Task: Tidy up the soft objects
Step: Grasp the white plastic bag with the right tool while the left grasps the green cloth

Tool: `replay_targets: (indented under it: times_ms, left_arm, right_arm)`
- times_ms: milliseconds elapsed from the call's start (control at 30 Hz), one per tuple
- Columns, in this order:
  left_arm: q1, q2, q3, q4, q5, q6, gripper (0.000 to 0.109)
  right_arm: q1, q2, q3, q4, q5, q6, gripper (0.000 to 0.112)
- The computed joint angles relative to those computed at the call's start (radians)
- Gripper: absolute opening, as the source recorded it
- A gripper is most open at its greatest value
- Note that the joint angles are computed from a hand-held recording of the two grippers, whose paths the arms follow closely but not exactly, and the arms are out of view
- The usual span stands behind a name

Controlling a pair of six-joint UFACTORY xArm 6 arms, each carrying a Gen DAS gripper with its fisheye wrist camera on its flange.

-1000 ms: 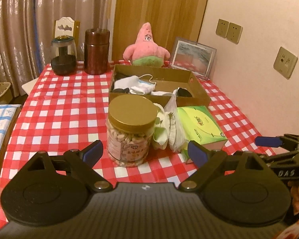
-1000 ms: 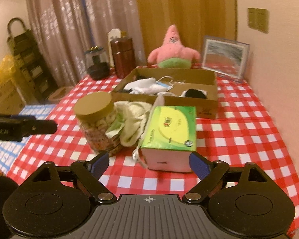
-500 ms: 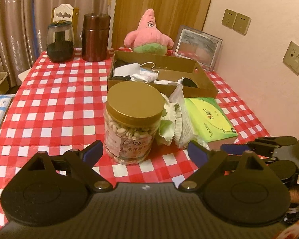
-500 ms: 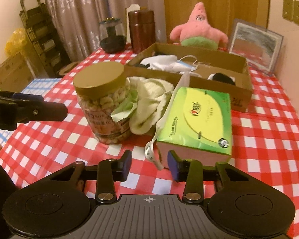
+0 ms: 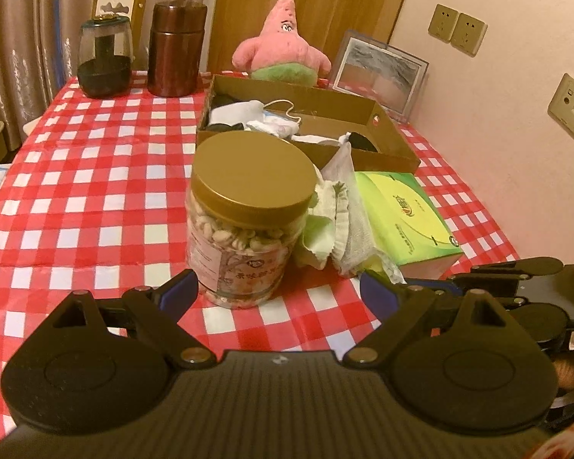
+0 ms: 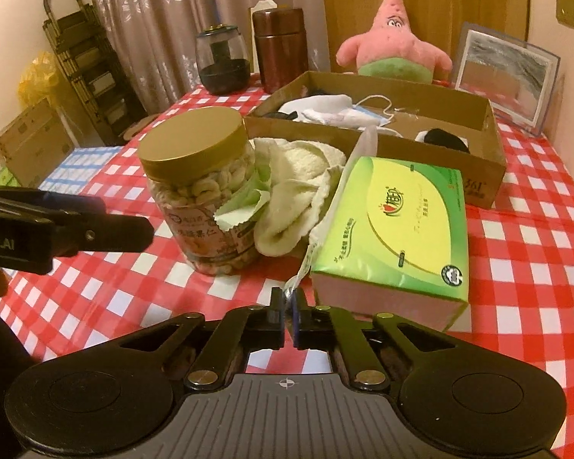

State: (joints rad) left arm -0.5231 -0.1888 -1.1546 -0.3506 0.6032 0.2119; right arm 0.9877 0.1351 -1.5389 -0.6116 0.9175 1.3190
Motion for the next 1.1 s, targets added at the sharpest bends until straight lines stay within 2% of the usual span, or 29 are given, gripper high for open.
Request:
replay_targets:
  times_ms: [233, 333, 400, 533, 633, 700, 933, 1100]
  left_arm:
    - [-0.006, 0.014, -0.008, -0.035, 0.005, 0.011, 0.090]
    - [-0.010, 0.025, -0.016, -0.049, 0.007, 0.017, 0.086]
    - [-0.015, 0.034, -0.022, -0.055, 0.007, 0.021, 0.079]
    - [-0.037, 0.053, -0.028, -0.055, -0.019, 0.022, 0.070]
    - [-0.055, 0.077, -0.036, -0.055, -0.037, 0.015, 0.058]
    - [-0.071, 0.095, -0.041, -0.047, -0.061, -0.002, 0.046]
    - [-0.106, 0.154, -0.055, 0.057, -0.154, -0.160, 0.029]
    - [-0.113, 0.186, -0.070, 0.225, -0.167, -0.331, 0.008]
  right_arm:
    - [0.015, -0.044, 0.045, 0.032, -0.025, 0.025, 0.001]
    - [0.027, -0.056, 0.054, 0.046, -0.018, 0.041, 0.001]
    - [0.038, -0.060, 0.053, 0.052, 0.000, 0.050, 0.001]
    - [0.055, -0.079, 0.070, 0.038, 0.026, 0.125, 0.001]
    - [0.057, -0.099, 0.099, 0.029, 0.020, 0.179, 0.001]
    - [0.058, -0.106, 0.108, 0.025, 0.020, 0.192, 0.001]
    - [0.049, -0.122, 0.133, 0.028, 0.006, 0.206, 0.001]
    - [0.046, -0.130, 0.149, 0.027, -0.005, 0.219, 0.001]
